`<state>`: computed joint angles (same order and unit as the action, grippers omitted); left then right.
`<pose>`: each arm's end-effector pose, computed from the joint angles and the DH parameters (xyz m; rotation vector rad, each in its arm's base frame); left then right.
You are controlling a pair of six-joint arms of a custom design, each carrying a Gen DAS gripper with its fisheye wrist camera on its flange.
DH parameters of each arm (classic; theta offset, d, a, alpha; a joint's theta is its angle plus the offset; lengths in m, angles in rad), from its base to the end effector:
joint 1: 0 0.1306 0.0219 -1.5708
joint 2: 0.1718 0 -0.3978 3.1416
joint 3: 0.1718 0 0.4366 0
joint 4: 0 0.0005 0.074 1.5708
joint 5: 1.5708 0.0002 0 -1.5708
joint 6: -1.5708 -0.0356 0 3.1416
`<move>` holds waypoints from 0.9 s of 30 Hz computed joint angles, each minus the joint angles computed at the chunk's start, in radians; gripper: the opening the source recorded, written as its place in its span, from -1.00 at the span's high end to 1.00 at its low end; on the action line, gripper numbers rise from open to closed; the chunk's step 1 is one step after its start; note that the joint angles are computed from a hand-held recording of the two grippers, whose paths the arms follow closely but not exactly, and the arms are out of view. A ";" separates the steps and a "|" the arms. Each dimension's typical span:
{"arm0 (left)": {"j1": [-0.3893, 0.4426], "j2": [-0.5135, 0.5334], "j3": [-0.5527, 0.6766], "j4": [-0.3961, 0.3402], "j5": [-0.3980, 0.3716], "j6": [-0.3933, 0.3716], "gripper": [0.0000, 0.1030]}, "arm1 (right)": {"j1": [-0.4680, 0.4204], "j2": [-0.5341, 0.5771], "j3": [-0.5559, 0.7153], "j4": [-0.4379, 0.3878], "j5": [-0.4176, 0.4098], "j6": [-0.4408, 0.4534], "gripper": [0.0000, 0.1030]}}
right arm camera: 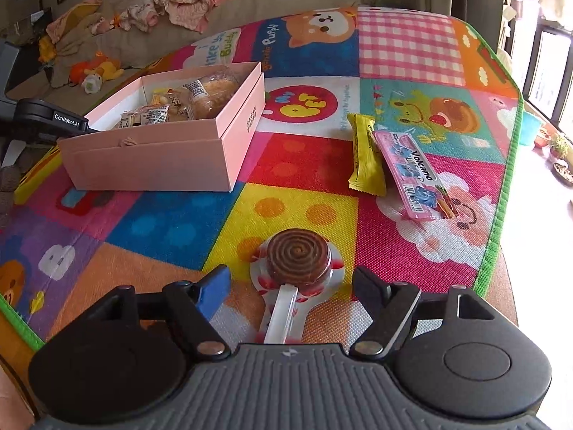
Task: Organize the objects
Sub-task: 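Carry the lollipop over the pink box and release it inside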
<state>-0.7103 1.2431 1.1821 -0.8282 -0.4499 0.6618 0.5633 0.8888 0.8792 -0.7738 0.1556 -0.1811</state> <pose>0.3605 -0.2903 0.4145 -0.1331 2.3442 -0.1114 0.2919 0.1772 0.3964 -0.3714 2.3201 0.1842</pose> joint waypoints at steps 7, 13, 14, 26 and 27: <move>0.000 0.000 0.000 0.001 0.000 0.002 0.64 | 0.024 0.004 0.006 0.006 0.020 0.009 -0.07; -0.001 0.000 -0.001 0.002 -0.001 0.002 0.64 | 0.039 -0.009 0.015 -0.022 0.015 -0.007 0.17; 0.000 0.000 0.000 0.001 0.000 0.001 0.64 | 0.043 -0.010 0.015 -0.025 0.016 -0.006 0.17; 0.000 -0.003 -0.004 0.005 0.001 0.002 0.63 | 0.044 0.009 0.009 0.004 0.049 -0.014 0.08; 0.000 -0.003 -0.004 0.005 0.001 0.002 0.63 | 0.044 0.010 0.009 0.008 0.050 -0.012 0.07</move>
